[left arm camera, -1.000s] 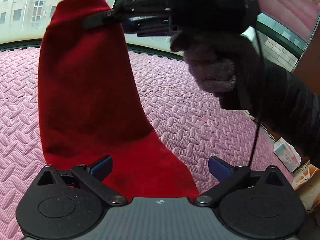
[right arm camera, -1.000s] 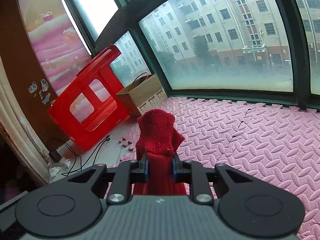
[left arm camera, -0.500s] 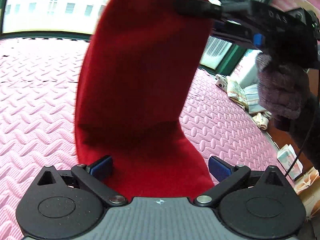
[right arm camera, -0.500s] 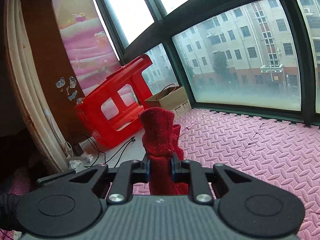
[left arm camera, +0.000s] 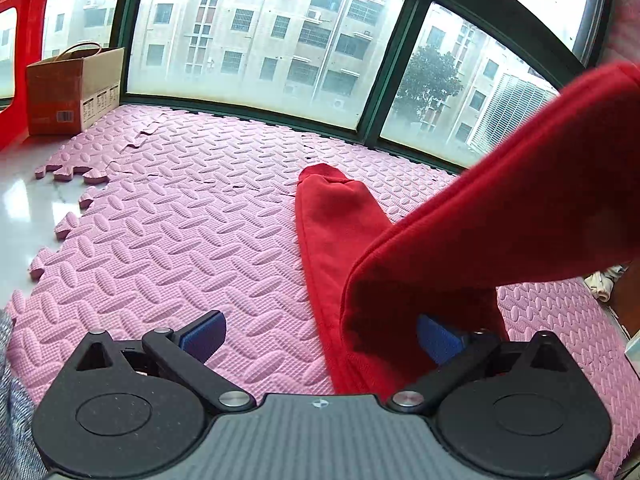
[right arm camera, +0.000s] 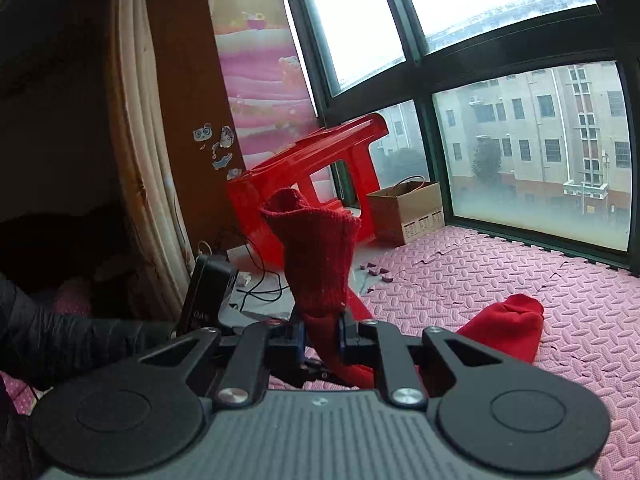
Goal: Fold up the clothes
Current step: 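Lift the strip end with the right tool, fold it over, release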
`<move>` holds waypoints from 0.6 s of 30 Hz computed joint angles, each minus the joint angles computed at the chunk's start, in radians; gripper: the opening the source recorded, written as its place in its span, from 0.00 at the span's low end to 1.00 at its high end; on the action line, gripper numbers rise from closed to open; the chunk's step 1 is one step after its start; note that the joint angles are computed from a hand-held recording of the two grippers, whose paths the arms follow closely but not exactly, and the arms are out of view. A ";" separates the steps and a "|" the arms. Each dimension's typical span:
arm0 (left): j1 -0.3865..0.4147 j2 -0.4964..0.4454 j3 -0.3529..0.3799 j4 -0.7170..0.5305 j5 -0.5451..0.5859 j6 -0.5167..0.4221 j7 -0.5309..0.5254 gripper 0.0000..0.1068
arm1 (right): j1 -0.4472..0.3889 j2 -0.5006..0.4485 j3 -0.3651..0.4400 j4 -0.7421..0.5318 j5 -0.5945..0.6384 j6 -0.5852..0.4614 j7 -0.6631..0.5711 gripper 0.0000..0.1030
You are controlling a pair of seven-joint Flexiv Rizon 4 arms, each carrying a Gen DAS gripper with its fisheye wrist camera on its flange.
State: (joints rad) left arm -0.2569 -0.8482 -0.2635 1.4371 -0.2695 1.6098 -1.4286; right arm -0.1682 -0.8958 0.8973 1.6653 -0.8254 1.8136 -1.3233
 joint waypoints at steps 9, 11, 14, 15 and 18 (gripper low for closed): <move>0.046 0.084 -0.029 0.166 0.006 0.088 -0.057 0.96 | 0.079 0.168 -0.166 0.217 0.020 0.001 -0.034 0.34; 0.085 0.103 -0.081 0.214 0.020 0.117 -0.068 0.96 | 0.063 0.179 -0.150 0.241 0.036 -0.032 -0.035 0.42; 0.119 0.127 -0.126 0.261 0.048 0.145 -0.082 0.96 | 0.047 0.209 -0.131 0.277 0.073 -0.064 -0.056 0.52; 0.129 0.134 -0.140 0.275 0.059 0.156 -0.088 0.96 | 0.043 0.219 -0.126 0.286 0.086 -0.075 -0.062 0.52; 0.161 0.151 -0.186 0.307 0.100 0.186 -0.102 0.96 | 0.010 0.240 -0.089 0.304 0.135 -0.112 -0.069 0.52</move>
State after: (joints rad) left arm -0.0956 -0.6968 -0.4499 1.7444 -0.1691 1.7962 -1.5301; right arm -0.1582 -0.6553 0.8085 1.9690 -0.6903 1.7014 -1.3918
